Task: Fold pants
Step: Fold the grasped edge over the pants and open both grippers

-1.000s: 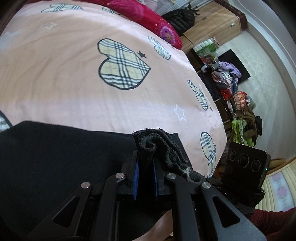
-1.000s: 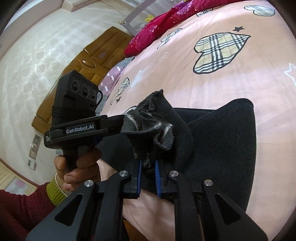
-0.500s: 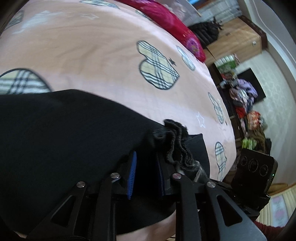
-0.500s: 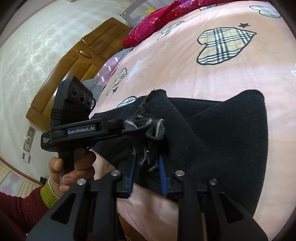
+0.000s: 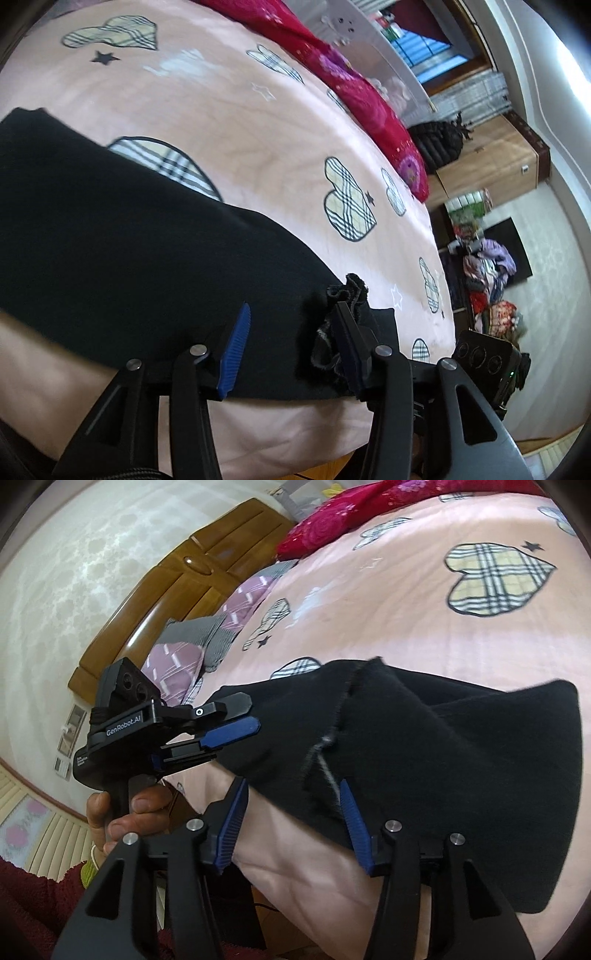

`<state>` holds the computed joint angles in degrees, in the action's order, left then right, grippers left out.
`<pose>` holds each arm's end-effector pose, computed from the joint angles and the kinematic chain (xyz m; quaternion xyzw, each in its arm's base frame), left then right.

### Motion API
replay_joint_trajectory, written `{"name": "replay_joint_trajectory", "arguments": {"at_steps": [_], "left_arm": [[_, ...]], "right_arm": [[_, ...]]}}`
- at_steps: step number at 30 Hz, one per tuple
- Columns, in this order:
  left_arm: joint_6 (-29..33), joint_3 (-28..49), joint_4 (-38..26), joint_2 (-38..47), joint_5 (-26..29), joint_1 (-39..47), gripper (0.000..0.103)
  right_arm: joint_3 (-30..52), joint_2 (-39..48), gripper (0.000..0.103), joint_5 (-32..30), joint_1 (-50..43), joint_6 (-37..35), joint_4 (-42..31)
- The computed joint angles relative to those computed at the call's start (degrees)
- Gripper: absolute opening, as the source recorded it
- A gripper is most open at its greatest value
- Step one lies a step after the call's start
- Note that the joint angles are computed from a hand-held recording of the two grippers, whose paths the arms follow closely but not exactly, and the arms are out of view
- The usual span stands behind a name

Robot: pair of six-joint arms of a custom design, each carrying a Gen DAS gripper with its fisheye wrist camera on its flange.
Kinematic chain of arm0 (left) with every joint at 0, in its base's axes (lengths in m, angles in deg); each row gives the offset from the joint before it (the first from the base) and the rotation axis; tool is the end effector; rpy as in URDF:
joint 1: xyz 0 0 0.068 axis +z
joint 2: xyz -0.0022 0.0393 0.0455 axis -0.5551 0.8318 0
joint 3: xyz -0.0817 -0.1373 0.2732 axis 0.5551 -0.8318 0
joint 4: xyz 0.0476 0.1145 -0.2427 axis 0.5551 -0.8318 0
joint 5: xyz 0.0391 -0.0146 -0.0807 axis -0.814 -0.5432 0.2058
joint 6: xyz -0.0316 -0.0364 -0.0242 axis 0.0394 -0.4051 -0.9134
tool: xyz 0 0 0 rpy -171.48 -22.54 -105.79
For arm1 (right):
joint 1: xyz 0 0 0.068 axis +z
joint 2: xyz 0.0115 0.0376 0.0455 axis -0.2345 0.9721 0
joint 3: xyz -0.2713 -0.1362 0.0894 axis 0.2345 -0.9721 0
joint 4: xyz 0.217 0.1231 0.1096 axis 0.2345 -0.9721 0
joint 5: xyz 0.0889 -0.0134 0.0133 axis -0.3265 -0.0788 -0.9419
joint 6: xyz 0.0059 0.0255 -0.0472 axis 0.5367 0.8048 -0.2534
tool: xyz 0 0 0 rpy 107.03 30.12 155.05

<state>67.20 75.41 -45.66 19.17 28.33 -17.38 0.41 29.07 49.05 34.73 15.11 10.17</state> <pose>0.2287 0.0389 0.2726 0.0814 0.9050 -0.3915 0.1453 0.1062 0.1116 0.2490 0.1272 0.8885 0.3188 0.3046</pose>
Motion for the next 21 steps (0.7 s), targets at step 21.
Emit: {"name": "replay_joint_trajectory", "arguments": {"at_steps": [21], "left_arm": [[12.12,1.20,-5.59,0.77,-7.97,23.35,0.063]], "right_arm": [[9.13,14.93,0.054,-10.75,-8.65,-13.18,4.85]]}}
